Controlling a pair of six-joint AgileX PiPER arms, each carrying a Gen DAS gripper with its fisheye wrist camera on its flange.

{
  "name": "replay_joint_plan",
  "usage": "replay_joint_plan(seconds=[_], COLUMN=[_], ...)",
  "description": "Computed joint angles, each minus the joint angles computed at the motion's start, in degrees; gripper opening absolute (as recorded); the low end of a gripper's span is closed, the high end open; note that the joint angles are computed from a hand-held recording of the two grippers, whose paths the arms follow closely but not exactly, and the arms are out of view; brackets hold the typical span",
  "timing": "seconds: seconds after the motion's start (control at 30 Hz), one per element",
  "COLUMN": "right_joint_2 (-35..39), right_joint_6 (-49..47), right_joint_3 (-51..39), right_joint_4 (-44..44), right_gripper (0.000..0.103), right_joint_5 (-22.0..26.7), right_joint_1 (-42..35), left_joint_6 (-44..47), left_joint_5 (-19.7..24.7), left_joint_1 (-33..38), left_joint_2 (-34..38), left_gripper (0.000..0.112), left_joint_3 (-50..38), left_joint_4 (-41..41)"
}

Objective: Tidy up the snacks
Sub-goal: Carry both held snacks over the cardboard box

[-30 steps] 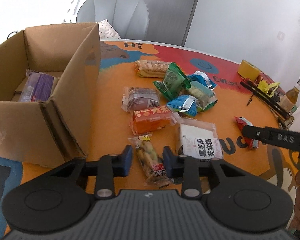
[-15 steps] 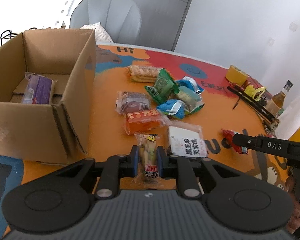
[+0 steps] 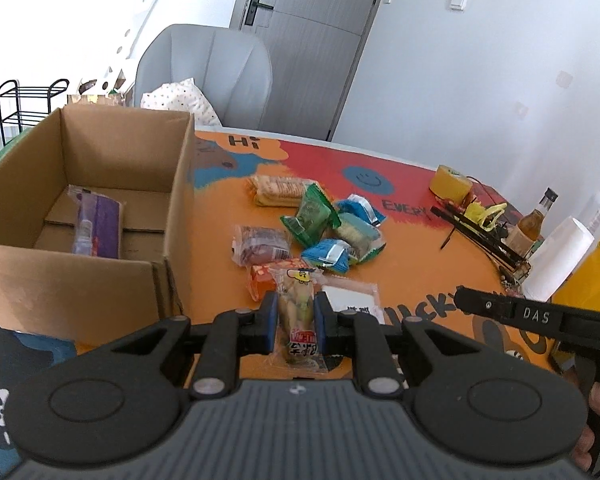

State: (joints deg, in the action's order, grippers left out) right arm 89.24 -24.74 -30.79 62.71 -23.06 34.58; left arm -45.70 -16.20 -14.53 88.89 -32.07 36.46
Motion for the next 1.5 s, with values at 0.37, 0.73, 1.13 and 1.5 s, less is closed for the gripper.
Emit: replay_joint_plan(seconds=[0.37, 0.73, 1.13, 1.5], right_joint_2=[5.7, 5.0, -1.1, -1.7], right_joint_6=[-6.4, -3.3, -14.2, -21.2], right_joint_3=[-1.6, -1.3, -4.3, -9.3], right_joint_4=[8.5, 5.3, 14.1, 19.4], right_gripper=[0.034, 0.018, 0.018, 0.018], right_joint_5=[2.3, 0.9, -1.5, -3.1], right_joint_1=[1.3, 2.3, 5.8, 9.2], left_joint_6=[-2.9, -5.3, -11.4, -21.3], left_joint_5=[-1.7, -2.4, -1.8, -2.9], left_joint_1=[1.1, 2.1, 4.3, 9.8], left_joint_2=[2.3, 1.4, -4.1, -8.4], left_gripper=[0.018, 0.018, 0.018, 0.018], left_joint_3=[1.0, 1.2, 0.9, 0.0], left_joint_4=[4.3, 7.3, 13.5, 24.7])
